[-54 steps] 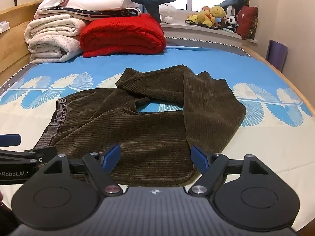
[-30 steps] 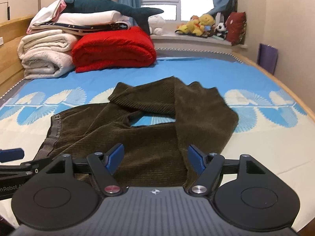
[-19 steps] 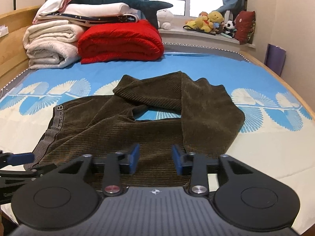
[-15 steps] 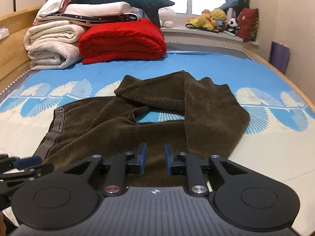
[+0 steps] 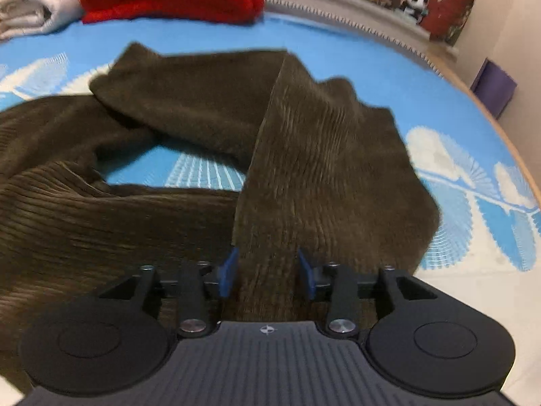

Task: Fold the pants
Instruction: 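Grasp the waistband with the left gripper while the right gripper grasps a pant leg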

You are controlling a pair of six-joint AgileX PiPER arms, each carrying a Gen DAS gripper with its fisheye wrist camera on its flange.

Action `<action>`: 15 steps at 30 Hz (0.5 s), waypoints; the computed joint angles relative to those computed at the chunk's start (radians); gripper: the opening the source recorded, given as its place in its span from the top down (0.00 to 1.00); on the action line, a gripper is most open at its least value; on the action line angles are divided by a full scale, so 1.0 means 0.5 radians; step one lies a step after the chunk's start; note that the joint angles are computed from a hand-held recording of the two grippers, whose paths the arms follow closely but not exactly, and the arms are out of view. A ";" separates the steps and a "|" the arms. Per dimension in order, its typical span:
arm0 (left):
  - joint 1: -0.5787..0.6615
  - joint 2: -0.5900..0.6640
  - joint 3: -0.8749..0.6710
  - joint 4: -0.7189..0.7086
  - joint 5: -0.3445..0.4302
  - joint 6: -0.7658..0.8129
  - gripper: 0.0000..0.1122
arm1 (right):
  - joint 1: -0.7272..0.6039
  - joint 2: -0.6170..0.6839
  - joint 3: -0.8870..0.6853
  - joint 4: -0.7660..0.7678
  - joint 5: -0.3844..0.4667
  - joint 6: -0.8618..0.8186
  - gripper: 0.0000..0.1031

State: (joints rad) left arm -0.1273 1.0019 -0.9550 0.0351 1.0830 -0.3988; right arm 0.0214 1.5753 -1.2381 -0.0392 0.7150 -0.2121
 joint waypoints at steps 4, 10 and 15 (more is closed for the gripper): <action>-0.079 0.034 -0.013 0.129 -0.017 -0.036 0.72 | 0.033 0.134 0.002 -0.013 -0.075 -0.087 0.46; -0.121 0.050 0.017 0.211 -0.109 -0.035 0.72 | 0.069 0.180 -0.012 -0.385 -0.105 0.121 0.81; -0.079 0.021 0.027 0.188 -0.127 -0.008 0.72 | -0.309 0.044 -0.124 0.034 0.096 -0.272 0.87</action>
